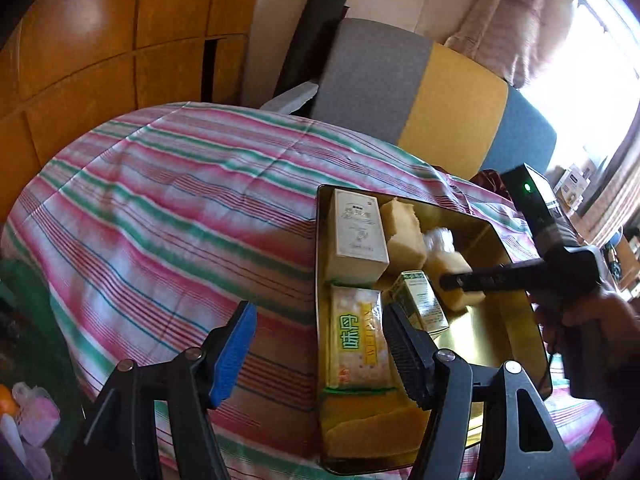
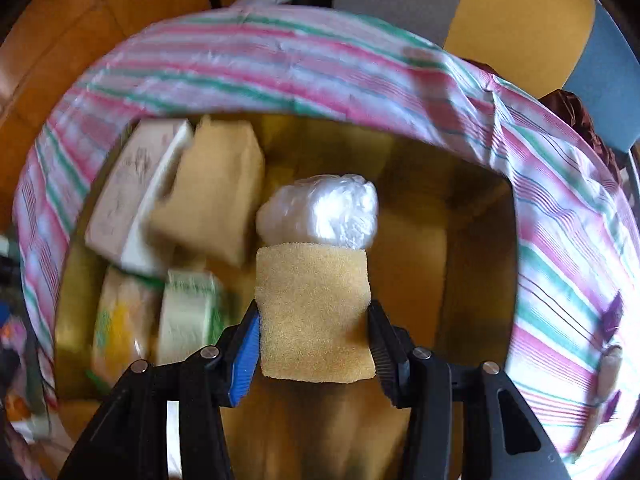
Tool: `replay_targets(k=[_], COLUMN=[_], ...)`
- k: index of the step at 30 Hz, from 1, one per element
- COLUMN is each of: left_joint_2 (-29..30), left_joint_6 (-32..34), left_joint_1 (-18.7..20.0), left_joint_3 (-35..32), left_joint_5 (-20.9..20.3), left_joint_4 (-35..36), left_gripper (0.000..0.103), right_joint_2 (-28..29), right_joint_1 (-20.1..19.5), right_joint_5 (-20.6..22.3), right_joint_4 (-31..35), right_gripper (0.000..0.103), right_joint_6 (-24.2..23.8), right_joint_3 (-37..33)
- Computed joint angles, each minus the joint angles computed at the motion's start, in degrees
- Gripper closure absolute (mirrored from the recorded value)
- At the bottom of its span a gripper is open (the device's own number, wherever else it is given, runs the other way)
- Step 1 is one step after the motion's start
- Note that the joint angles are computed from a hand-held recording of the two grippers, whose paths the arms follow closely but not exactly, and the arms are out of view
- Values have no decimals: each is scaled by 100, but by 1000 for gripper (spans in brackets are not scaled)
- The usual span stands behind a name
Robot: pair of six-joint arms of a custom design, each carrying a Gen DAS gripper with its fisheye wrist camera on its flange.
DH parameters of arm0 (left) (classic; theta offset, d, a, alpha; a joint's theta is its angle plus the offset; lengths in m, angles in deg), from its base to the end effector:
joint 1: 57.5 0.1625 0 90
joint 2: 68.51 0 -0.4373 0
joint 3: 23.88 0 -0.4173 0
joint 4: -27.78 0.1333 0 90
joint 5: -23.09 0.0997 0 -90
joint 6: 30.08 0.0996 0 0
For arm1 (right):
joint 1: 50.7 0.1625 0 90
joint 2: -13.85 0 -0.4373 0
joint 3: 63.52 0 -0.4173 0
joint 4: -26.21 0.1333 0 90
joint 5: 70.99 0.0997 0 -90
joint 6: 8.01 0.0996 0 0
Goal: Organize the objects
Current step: 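Release the plastic bundle in the tray with left tool while right tool lowers sponge, then open the right tool over the tray and lift both tools away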
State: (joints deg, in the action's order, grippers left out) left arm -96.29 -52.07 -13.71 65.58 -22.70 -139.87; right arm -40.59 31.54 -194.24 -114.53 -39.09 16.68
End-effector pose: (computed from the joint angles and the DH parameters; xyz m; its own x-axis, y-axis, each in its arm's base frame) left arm -0.3653 -0.6310 -0.0422 -0.8482 0.1076 -0.5186 0.4059 0.7609 -0.5061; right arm -0.0241 -0.7594 0.3035 -0.7461 -0.1705 0.6437 -0.3068 0.9460 -0.1051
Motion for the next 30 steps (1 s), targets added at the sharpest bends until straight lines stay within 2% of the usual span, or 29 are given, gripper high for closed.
replay_targets(k=[3,6,9,18,21,30], left_joint_2=[-14,-15,-4,77,129,290], left_joint_6=[-51,-13,-2,39,181,369], left_joint_1=[-3,-47,-80,-247,-337,-526], left_joint_3=[43,107,110,76,73,-59], left_joint_5=[30,126,155,336,454,410], left_joint_4=[20,-58,-75,-84,-165,-50], left_gripper=[37,36,35,35,31,25], right_joint_2=[-69,-245,-518,-1328,-1615,-2329], right_joint_1=[-61,-71,-104,-277,-377,-701], right_joint_5=[419,590,788,1041,1179,1535], right_joint_4=[-164,-242,-459,-1076,-1305,-1735], right_gripper=[47,38,35,35,35,35], right_joint_6=[157,143,-9,-759,-1010,-1357], right_joint_3=[53,230,513,1444,1753,2336])
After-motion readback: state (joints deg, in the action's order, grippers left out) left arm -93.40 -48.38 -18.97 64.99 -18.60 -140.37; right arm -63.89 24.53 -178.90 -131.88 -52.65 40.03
